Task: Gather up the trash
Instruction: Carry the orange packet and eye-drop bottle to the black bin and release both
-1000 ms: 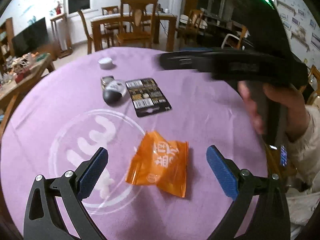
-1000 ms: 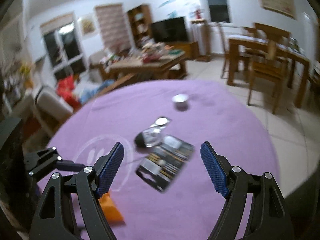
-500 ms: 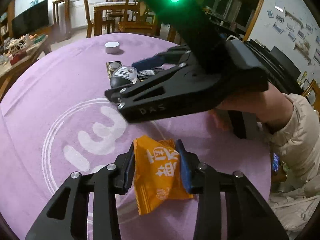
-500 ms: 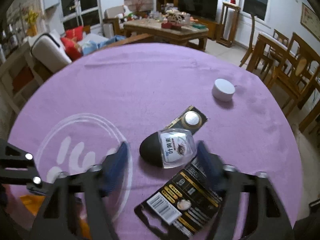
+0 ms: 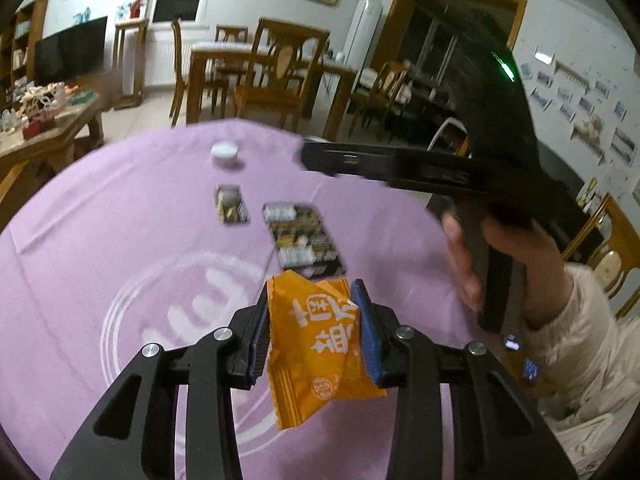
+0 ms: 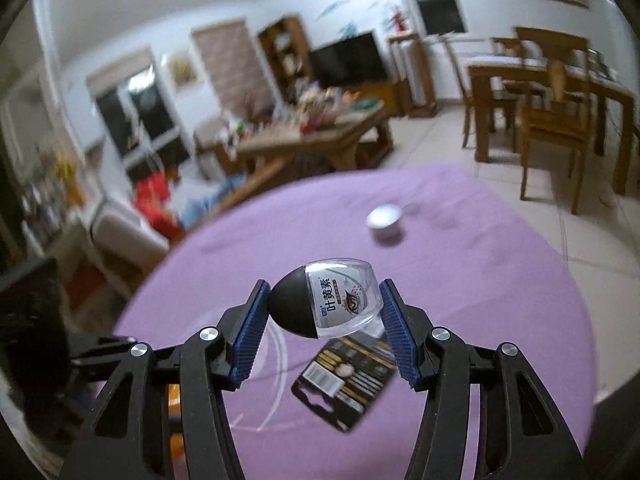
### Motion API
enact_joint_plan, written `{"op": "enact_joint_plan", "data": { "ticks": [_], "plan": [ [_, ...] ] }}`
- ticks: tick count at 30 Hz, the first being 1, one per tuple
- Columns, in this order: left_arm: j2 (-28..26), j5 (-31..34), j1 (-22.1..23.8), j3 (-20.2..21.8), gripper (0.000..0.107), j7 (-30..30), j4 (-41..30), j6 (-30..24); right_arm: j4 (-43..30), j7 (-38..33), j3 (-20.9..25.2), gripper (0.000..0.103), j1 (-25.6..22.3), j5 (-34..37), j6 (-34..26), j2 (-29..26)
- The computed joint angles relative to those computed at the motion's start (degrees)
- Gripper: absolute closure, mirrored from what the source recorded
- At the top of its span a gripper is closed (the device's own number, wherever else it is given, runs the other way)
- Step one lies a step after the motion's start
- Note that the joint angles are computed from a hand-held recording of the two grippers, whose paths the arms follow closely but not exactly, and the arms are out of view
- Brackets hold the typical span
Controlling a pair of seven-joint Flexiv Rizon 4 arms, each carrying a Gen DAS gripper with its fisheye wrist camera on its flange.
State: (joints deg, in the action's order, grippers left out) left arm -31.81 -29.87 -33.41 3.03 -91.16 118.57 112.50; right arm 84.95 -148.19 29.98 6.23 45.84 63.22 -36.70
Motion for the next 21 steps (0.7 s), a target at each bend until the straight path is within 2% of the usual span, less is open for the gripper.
{"op": "enact_joint_plan", "data": {
  "ticks": [4,8,10,14,21],
  "plan": [
    [-1.49,-0.73,-1.64,0.94,0.069,1.50,-3.99,1.17,1.14,-6.01,2.99,0.047,-8.07,9.13,0.47,3.08],
    [-4.15,-0.92,-2.24,0.54,0.069,3.91,-9.62,1.08,2.26,-13.18,2.84,0.047,-14.32,18.42,-0.14,6.00],
    [-6.03,0.34,-1.12,-1.14,0.069,4.49,-13.49,0.82,2.60,-16.49,2.22,0.047,-17.36,22.66,-1.05,7.27],
    [-10.25,1.99,-1.34,-1.84,0.069,6.78,-22.58,-2.86,3.20,-19.23,-0.93,0.047,-21.06,27.19,-3.80,9.25],
    [-19.64,10.26,2.37,-9.03,0.069,9.18,-41.68,-12.54,2.51,-20.83,-8.34,0.047,-25.63,33.27,-8.10,10.42]
  ]
}}
